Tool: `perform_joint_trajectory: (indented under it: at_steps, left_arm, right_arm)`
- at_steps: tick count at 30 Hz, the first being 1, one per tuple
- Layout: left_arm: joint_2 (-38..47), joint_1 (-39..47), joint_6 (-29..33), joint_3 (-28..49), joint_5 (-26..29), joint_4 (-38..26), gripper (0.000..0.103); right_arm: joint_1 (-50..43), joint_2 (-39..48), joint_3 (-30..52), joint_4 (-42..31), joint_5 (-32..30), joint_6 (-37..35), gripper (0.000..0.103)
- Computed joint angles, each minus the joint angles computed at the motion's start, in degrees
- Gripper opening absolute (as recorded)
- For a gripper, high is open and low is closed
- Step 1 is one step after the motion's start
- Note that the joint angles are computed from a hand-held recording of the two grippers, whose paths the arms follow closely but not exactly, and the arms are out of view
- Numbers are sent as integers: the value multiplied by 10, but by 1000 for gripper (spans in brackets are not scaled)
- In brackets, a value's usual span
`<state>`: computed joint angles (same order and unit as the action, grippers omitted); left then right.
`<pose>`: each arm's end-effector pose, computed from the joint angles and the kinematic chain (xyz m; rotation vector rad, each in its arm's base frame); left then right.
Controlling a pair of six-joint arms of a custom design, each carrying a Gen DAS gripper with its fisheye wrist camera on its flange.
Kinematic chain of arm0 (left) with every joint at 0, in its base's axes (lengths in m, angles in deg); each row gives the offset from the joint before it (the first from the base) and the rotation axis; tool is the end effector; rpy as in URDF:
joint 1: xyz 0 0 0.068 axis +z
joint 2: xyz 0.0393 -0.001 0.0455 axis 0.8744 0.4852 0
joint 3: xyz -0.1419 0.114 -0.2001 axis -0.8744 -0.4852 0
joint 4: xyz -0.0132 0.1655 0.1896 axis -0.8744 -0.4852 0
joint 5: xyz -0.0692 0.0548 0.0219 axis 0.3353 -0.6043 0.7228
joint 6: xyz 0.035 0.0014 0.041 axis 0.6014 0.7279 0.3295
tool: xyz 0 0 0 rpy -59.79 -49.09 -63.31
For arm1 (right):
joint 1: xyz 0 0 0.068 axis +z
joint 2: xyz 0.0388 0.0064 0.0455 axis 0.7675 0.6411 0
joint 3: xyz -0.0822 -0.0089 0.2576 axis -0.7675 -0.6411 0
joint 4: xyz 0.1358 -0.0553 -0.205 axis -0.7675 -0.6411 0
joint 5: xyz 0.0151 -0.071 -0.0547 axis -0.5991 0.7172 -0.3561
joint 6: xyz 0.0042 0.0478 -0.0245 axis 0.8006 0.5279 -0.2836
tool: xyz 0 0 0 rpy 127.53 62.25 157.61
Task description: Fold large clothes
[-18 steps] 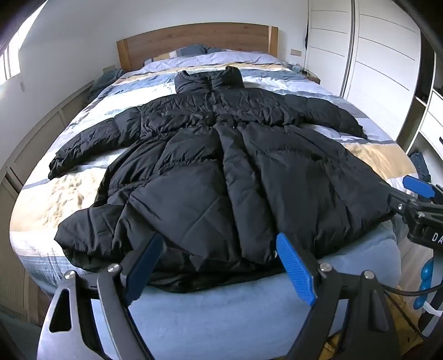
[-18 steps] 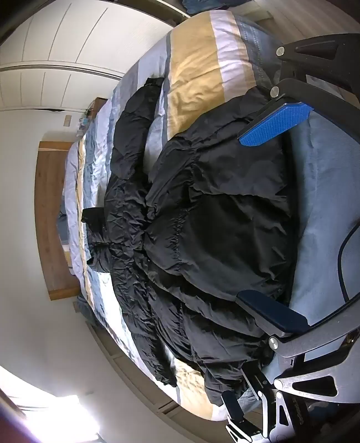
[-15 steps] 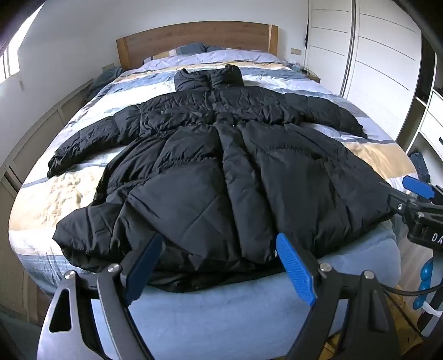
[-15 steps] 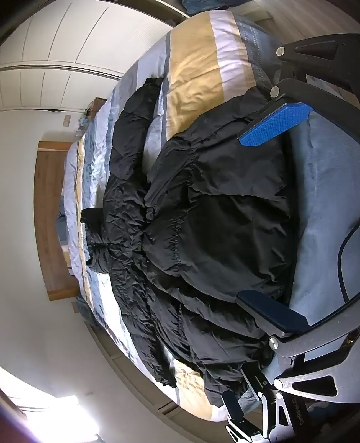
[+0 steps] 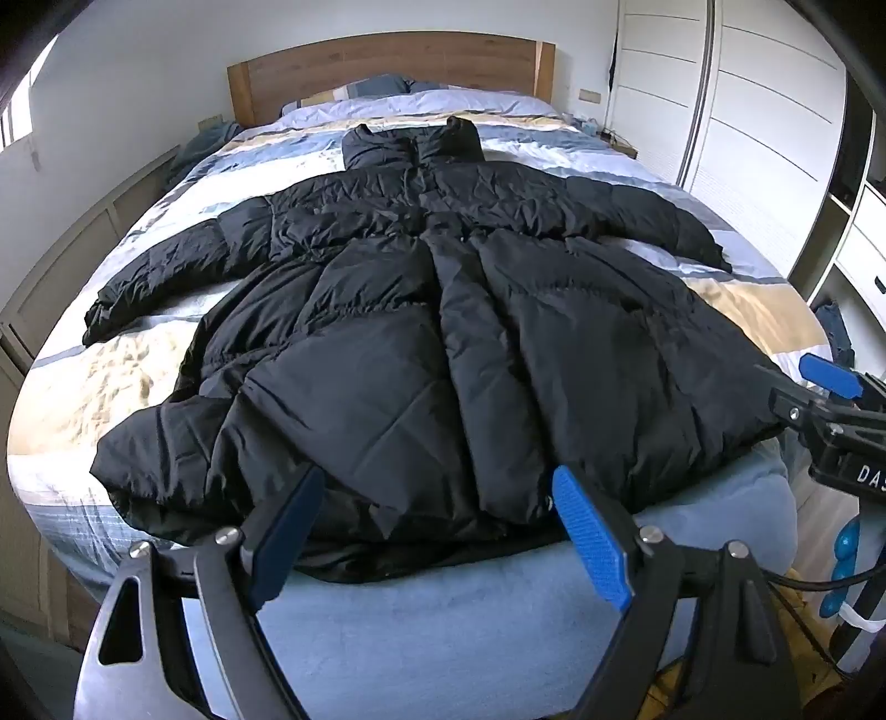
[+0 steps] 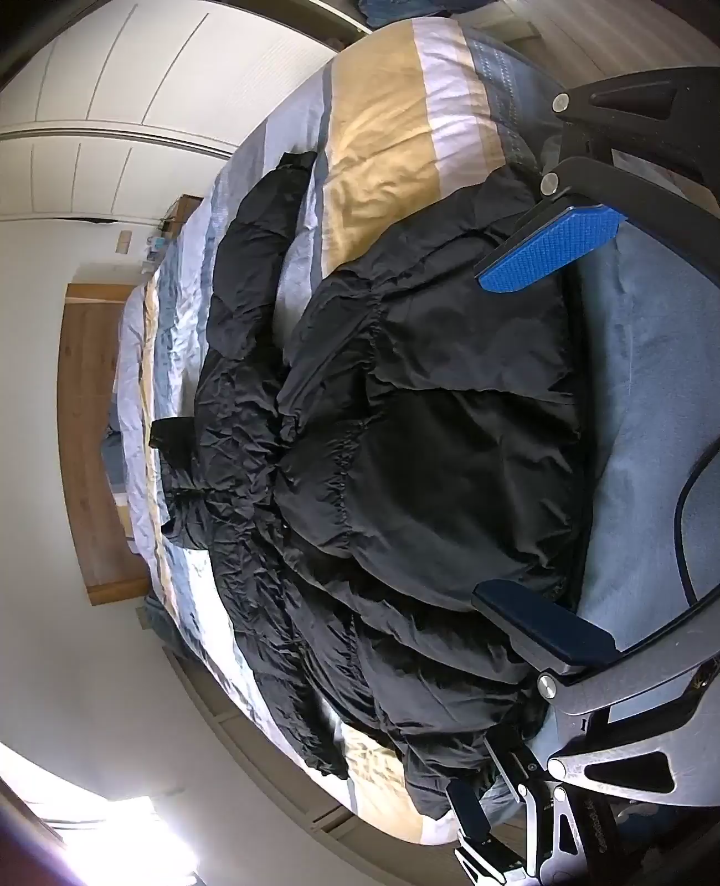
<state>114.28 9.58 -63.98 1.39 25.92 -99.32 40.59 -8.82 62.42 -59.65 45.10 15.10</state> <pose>0.1193 -0.1163 0.3150 -0.4388 2.4460 0.1434 0.2271 -0.0217 0.3286 -0.6115 2.3661 0.3123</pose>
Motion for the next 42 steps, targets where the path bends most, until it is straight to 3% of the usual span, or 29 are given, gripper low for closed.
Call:
perform_joint_trajectory:
  at_steps: [28, 42]
  left_arm:
    - [-15, 47, 50, -19, 27, 39, 85]
    - [-13, 145, 156, -28, 70, 91, 85]
  right_arm:
    - [19, 35, 15, 12, 23, 15, 103]
    - [47, 76, 44, 18, 55, 43, 103]
